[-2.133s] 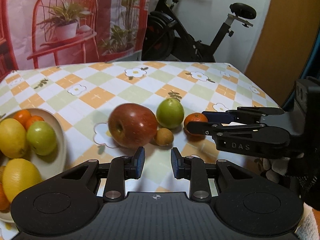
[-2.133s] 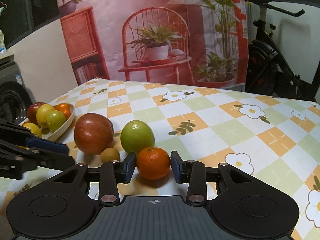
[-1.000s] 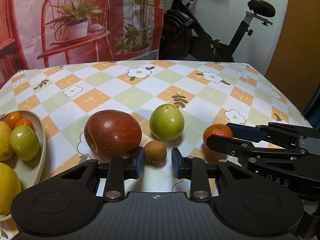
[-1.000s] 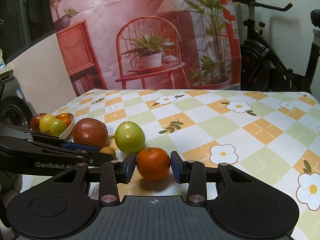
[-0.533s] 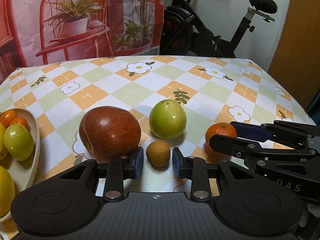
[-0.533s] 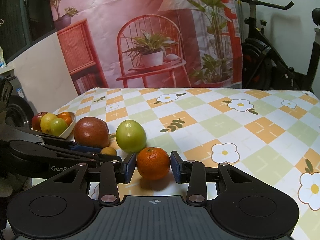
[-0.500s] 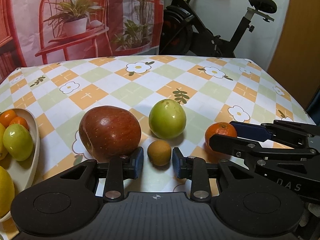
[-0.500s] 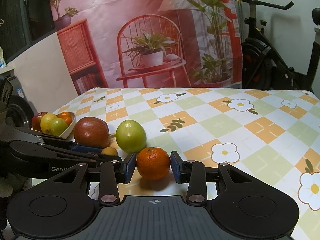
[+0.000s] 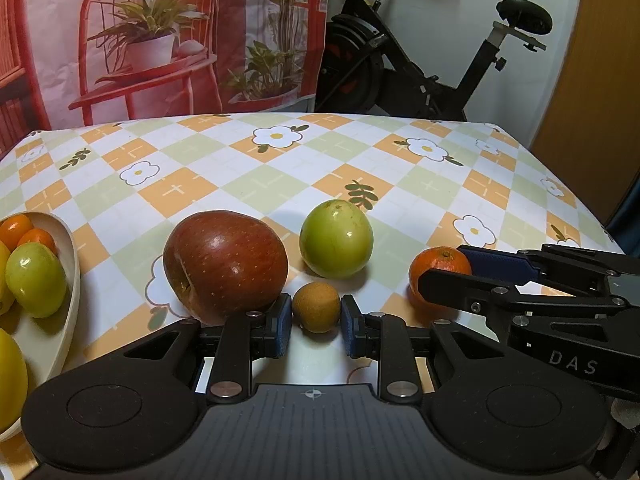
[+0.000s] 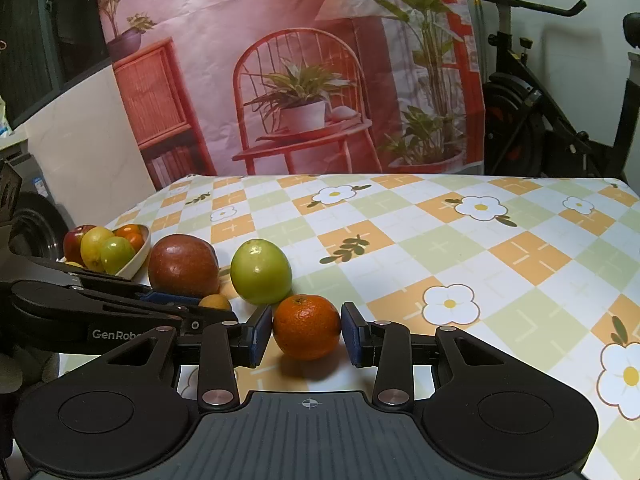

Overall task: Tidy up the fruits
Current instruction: 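Position the left gripper at the brown kiwi while the right gripper reaches the tangerine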

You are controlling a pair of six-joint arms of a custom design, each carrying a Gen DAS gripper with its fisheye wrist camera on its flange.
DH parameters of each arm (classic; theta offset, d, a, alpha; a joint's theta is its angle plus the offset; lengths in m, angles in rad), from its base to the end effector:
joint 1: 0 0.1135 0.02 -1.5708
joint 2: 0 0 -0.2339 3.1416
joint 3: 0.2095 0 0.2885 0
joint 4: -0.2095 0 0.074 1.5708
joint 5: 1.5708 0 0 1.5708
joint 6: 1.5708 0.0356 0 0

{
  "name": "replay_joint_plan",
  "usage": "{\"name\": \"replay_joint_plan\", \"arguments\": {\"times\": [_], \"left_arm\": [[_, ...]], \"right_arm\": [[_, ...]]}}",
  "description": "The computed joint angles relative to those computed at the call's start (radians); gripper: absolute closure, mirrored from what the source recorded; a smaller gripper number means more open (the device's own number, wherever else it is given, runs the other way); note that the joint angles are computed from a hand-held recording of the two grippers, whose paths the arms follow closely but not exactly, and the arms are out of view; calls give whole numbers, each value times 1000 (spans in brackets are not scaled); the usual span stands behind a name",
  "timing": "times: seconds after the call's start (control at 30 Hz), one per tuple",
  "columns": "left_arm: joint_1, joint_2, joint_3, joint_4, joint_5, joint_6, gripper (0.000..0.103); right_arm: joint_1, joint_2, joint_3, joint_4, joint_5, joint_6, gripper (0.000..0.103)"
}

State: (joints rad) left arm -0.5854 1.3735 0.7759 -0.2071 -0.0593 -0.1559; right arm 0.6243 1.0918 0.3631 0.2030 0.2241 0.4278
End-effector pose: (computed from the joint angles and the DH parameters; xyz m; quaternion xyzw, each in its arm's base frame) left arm 0.2655 -0.1735 0.1548 0.1868 0.9082 -0.1097 0.3582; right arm 0.2129 0.1436 0.1234 -0.0289 0.8624 0.1652 0.4776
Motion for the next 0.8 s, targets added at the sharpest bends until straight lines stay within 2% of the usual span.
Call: {"name": "replay_joint_plan", "arguments": {"times": [0.8], "left_arm": [[0, -127, -92, -14, 21, 20, 75]], "right_arm": [[-2, -39, -37, 18, -4, 35, 68]]}}
